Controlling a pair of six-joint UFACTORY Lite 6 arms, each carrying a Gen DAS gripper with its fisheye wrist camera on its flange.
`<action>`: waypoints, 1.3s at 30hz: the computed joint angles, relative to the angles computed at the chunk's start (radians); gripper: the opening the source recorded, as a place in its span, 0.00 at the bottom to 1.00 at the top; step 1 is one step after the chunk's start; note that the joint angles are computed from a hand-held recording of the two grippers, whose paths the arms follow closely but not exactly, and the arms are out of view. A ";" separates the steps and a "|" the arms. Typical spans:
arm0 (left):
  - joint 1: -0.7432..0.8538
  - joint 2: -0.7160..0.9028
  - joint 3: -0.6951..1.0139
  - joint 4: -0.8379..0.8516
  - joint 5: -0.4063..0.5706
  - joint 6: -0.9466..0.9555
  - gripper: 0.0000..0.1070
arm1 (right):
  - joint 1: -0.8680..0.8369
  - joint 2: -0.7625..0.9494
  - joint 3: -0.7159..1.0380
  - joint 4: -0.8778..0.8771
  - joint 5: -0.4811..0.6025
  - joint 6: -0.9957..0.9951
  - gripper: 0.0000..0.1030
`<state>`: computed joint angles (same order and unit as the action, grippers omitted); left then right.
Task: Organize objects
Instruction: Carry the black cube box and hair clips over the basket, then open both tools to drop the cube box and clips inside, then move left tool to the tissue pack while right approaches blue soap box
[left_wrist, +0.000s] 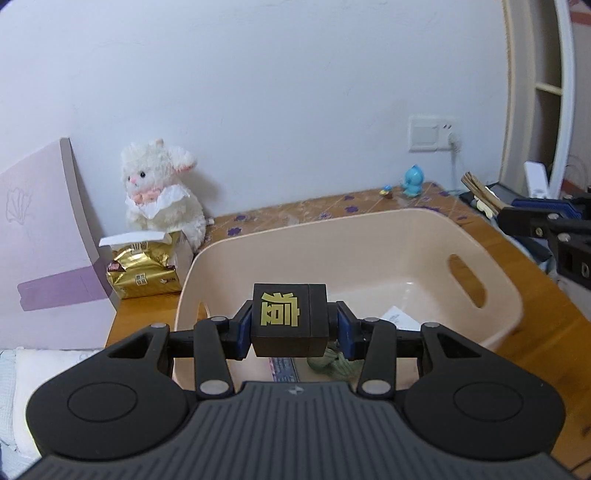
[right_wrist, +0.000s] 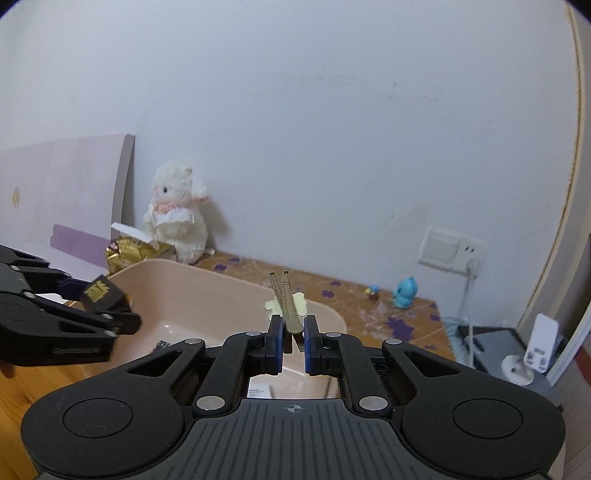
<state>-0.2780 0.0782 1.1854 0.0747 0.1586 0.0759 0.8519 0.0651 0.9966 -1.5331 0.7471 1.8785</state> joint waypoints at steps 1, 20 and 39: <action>-0.006 0.044 0.043 0.053 0.025 -0.065 0.44 | -0.020 0.024 0.020 0.004 -0.029 -0.004 0.10; -0.030 0.437 0.452 0.039 0.356 -0.147 0.66 | -0.214 0.267 0.195 0.270 -0.313 -0.226 0.34; -0.052 -0.031 0.050 0.169 0.243 -0.227 0.83 | 0.022 -0.149 -0.169 0.173 -0.079 -0.045 0.83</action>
<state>-0.3298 0.0469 1.2351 0.2438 0.4019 -0.1506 0.8740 -0.0836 0.8273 -1.3600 0.6682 1.8332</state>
